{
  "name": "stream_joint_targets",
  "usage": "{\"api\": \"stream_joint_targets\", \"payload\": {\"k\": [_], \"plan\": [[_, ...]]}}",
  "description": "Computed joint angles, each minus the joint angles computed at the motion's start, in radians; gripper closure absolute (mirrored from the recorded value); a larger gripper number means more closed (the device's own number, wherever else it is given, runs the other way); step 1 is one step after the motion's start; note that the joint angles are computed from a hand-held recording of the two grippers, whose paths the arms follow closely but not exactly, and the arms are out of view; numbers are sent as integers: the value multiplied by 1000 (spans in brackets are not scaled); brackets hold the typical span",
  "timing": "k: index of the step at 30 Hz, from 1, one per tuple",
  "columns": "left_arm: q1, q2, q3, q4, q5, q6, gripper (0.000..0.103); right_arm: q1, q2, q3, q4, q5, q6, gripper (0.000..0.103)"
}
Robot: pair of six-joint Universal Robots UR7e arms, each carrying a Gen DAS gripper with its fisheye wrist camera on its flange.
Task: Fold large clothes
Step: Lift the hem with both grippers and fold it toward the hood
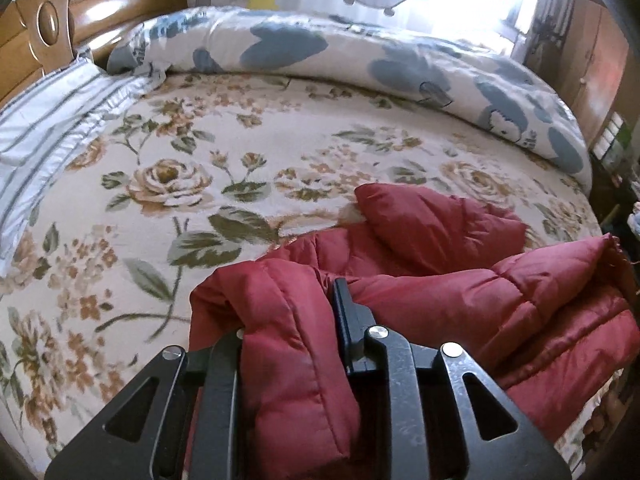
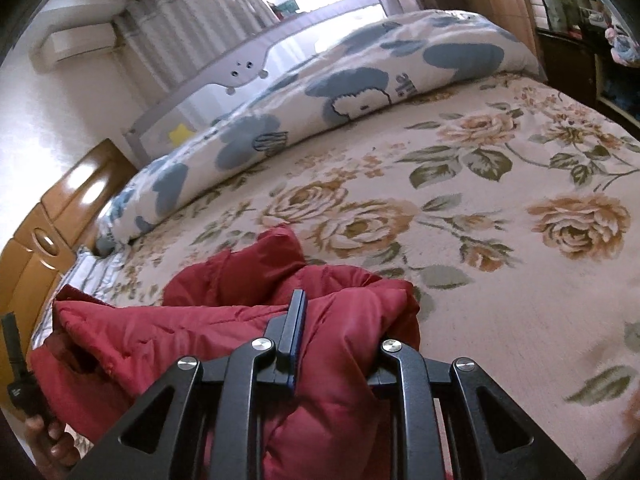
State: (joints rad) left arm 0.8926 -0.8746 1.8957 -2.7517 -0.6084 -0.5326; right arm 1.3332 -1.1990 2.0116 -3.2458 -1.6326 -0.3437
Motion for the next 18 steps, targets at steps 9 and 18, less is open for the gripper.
{"api": "stream_joint_targets", "payload": {"k": [9,18], "plan": [[76,123,-125,-17,-3,92,81,-23,126,-92,-34,-18,19,83],[72,65,-70,-80,-64,66,74,-19,194,-159,-32,-54,41,83]]}}
